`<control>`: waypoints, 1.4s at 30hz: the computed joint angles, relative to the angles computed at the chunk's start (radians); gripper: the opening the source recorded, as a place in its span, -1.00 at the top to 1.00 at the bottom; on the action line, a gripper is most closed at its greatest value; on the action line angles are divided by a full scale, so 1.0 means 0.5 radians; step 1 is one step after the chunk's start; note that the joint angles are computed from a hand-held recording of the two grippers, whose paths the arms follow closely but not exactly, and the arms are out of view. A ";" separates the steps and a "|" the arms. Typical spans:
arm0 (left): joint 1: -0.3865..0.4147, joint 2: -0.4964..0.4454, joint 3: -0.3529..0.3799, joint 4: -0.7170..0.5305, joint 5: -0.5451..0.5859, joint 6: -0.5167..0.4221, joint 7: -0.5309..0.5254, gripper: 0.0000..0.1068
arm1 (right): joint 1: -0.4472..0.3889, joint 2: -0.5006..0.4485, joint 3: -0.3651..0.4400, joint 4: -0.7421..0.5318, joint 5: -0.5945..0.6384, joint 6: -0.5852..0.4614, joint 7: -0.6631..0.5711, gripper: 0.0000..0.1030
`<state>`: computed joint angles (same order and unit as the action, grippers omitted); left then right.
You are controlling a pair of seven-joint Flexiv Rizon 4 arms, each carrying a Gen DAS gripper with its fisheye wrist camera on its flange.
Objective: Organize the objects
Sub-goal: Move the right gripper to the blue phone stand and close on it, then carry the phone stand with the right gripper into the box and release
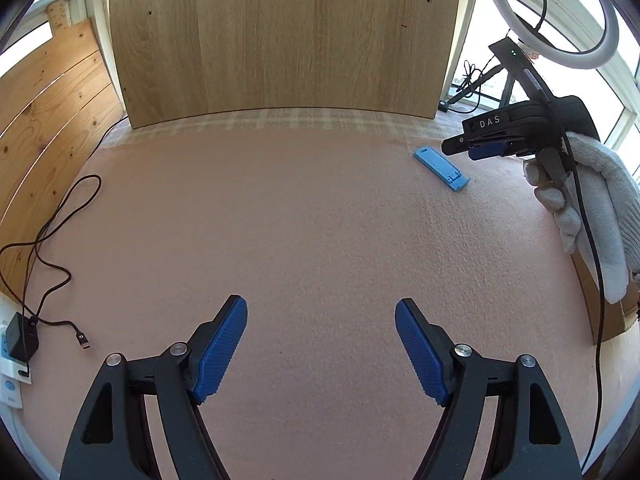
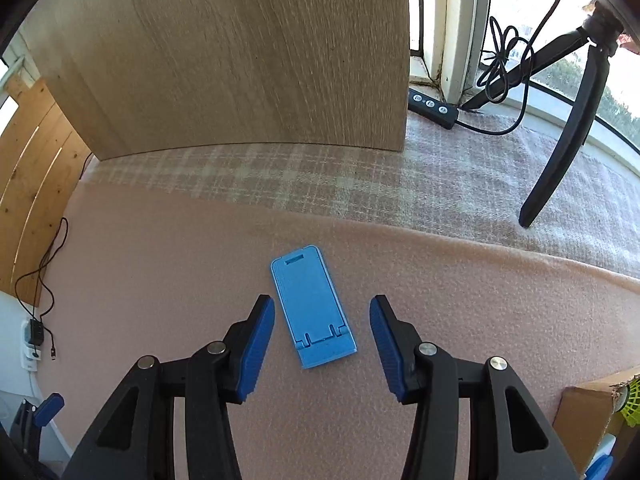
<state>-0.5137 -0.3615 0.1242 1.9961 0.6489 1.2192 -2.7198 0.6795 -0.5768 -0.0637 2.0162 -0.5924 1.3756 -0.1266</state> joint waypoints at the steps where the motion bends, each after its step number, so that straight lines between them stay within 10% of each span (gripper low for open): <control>1: 0.004 -0.002 0.000 0.004 -0.001 0.007 0.001 -0.49 | -0.041 -0.022 0.046 -0.022 0.034 0.010 -0.034 0.11; 26: 0.078 0.093 0.009 0.149 -0.003 0.093 0.024 -0.49 | -0.049 -0.124 0.216 -0.258 0.182 -0.452 -0.220 0.34; 35: 0.062 0.113 -0.055 0.108 -0.013 0.024 0.105 -0.49 | 0.098 0.060 0.171 0.076 0.047 -0.250 0.109 0.35; 42: 0.033 0.167 -0.106 0.104 0.014 -0.052 0.121 -0.49 | 0.394 0.391 -0.073 0.527 -0.483 -0.042 0.876 0.35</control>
<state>-0.4973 -0.2781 0.0712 2.0483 0.6562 1.1934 -2.6593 0.8764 -0.3812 -0.1003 2.2798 -0.8341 1.3546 0.3114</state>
